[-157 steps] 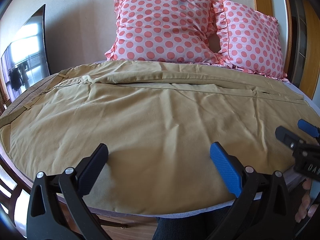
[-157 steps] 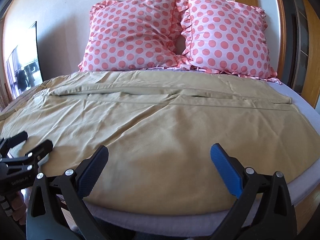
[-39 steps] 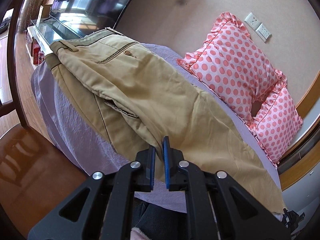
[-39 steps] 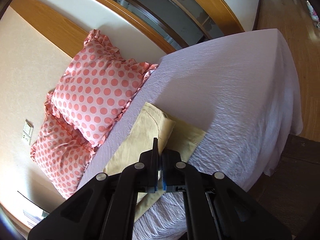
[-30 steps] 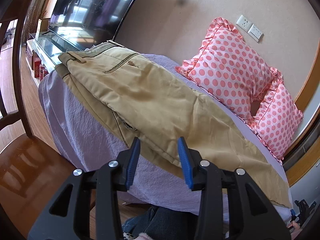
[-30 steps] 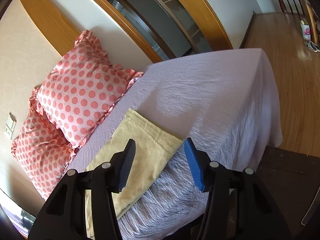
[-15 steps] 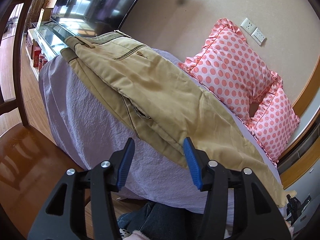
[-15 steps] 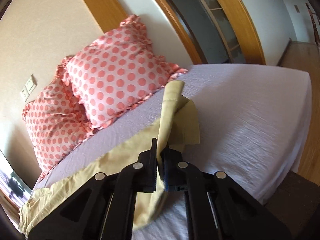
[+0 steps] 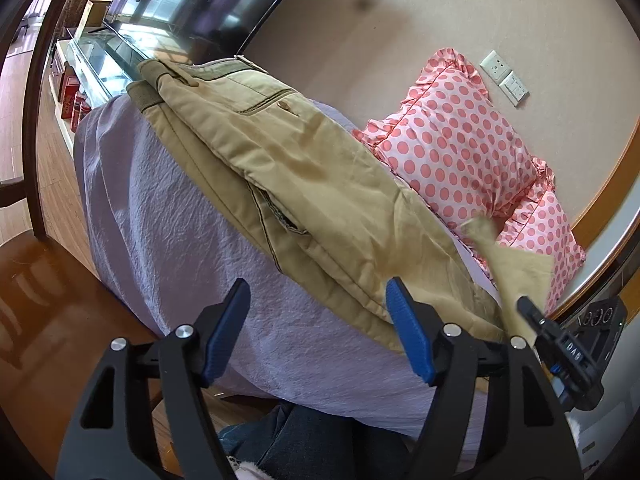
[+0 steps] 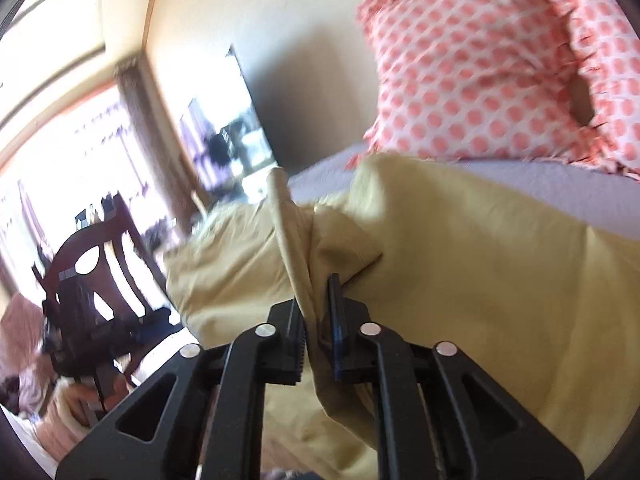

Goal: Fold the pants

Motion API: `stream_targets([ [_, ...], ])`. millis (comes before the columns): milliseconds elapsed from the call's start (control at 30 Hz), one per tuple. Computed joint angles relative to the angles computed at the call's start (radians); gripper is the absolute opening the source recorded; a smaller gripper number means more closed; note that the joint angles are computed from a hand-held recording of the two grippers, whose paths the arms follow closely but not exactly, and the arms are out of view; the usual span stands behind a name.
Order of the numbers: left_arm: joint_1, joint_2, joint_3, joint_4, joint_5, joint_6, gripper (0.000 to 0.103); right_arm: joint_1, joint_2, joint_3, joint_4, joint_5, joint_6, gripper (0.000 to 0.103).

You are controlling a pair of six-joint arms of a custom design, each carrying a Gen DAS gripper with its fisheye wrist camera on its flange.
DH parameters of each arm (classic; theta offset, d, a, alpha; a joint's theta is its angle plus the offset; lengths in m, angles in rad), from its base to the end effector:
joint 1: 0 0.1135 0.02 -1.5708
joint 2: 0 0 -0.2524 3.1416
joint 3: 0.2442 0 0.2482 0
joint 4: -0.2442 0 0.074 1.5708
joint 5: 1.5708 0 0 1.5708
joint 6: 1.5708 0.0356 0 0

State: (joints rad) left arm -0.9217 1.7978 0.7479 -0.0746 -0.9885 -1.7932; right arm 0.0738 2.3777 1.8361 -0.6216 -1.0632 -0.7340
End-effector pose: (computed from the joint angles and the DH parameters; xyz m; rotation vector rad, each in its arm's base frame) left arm 0.1984 -0.2123 0.0960 -1.1097 1.7802 -0.2242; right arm 0.4722 0.0661 0.1315 -1.1167 1.9286 1.0825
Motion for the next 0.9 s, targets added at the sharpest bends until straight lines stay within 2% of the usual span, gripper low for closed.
stream_targets([
  [33, 0.002, -0.006, -0.013, 0.026, -0.001, 0.013, 0.073, 0.020, -0.027, -0.061, 0.029, 0.058, -0.022, 0.040],
  [67, 0.007, -0.013, -0.031, 0.064, -0.001, 0.036, 0.074, 0.026, -0.042, -0.103, 0.050, 0.086, -0.034, 0.052],
  [100, 0.012, -0.018, -0.046, 0.097, 0.000, 0.058, 0.075, 0.019, -0.043, -0.117, 0.056, 0.078, -0.038, 0.072],
  [133, 0.017, -0.020, -0.055, 0.119, 0.003, 0.073, 0.076, 0.005, -0.031, -0.085, -0.008, 0.076, -0.078, 0.077],
  [300, 0.079, -0.011, -0.080, 0.237, 0.056, 0.165, 0.077, -0.040, 0.003, -0.020, -0.033, 0.024, -0.007, 0.085],
  [467, 0.133, 0.003, -0.081, 0.267, 0.077, 0.165, 0.077, -0.060, 0.080, 0.097, -0.116, 0.012, 0.019, 0.085],
  [567, 0.149, -0.036, -0.078, 0.206, 0.059, 0.149, 0.076, -0.063, 0.086, 0.103, -0.126, 0.006, 0.012, 0.085],
  [733, 0.214, -0.206, -0.129, 0.046, 0.014, 0.132, 0.076, -0.074, 0.097, 0.123, -0.150, -0.008, 0.001, 0.085],
  [767, 0.247, -0.229, -0.126, -0.018, 0.032, 0.113, 0.076, -0.078, 0.103, 0.131, -0.155, -0.015, 0.003, 0.085],
  [800, 0.285, -0.257, -0.144, -0.035, 0.067, 0.108, 0.076, -0.081, 0.102, 0.130, -0.155, -0.019, 0.006, 0.085],
  [867, 0.363, -0.303, -0.191, 0.006, 0.132, 0.133, 0.073, -0.092, 0.098, 0.126, -0.151, -0.030, 0.006, 0.085],
  [900, 0.399, -0.315, -0.201, 0.004, 0.152, 0.133, 0.067, -0.099, 0.089, 0.112, -0.136, -0.032, 0.010, 0.086],
])
